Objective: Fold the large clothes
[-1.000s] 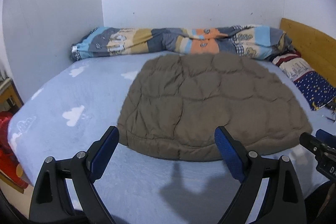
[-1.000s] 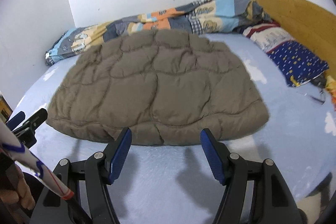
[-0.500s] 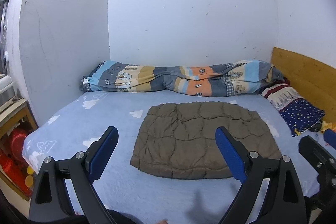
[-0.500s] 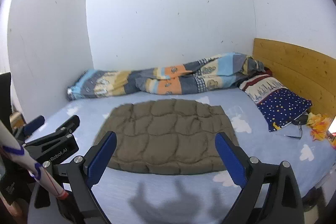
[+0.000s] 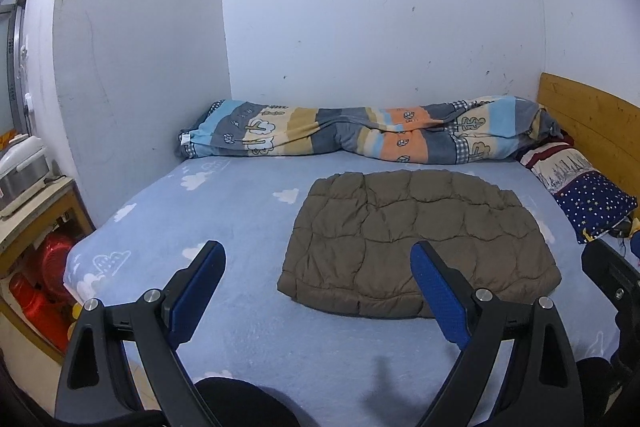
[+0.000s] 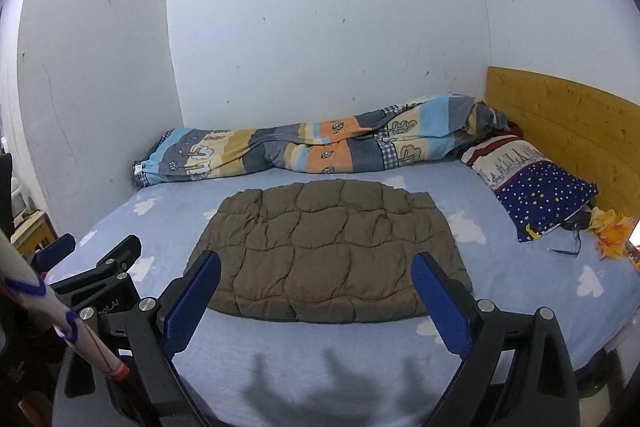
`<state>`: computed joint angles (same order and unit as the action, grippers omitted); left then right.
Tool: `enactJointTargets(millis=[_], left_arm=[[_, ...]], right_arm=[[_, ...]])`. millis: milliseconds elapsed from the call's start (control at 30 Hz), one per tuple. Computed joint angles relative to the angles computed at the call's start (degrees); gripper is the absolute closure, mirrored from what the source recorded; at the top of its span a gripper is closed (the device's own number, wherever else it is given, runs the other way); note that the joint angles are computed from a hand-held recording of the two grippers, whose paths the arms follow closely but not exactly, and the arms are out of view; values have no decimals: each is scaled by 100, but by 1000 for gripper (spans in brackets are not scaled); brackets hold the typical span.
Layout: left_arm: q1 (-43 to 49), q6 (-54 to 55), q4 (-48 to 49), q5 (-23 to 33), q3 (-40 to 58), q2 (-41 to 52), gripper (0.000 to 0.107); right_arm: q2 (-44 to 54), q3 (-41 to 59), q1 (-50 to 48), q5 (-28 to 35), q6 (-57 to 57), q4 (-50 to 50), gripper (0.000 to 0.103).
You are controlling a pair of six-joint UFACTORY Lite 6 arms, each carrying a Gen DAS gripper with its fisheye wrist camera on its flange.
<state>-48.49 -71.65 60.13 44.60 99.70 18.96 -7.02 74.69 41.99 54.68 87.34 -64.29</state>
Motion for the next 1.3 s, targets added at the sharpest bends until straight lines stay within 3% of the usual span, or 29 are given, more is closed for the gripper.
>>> enactJointTargets(millis=[633,1300], left_arm=[[264,433,-547,-229,171,404,14],[271,412,-463,-239,117,523,14]], right_arm=[[391,154,-289,-297,-249,272,5],[580,162,-482,-513,-263,416,5]])
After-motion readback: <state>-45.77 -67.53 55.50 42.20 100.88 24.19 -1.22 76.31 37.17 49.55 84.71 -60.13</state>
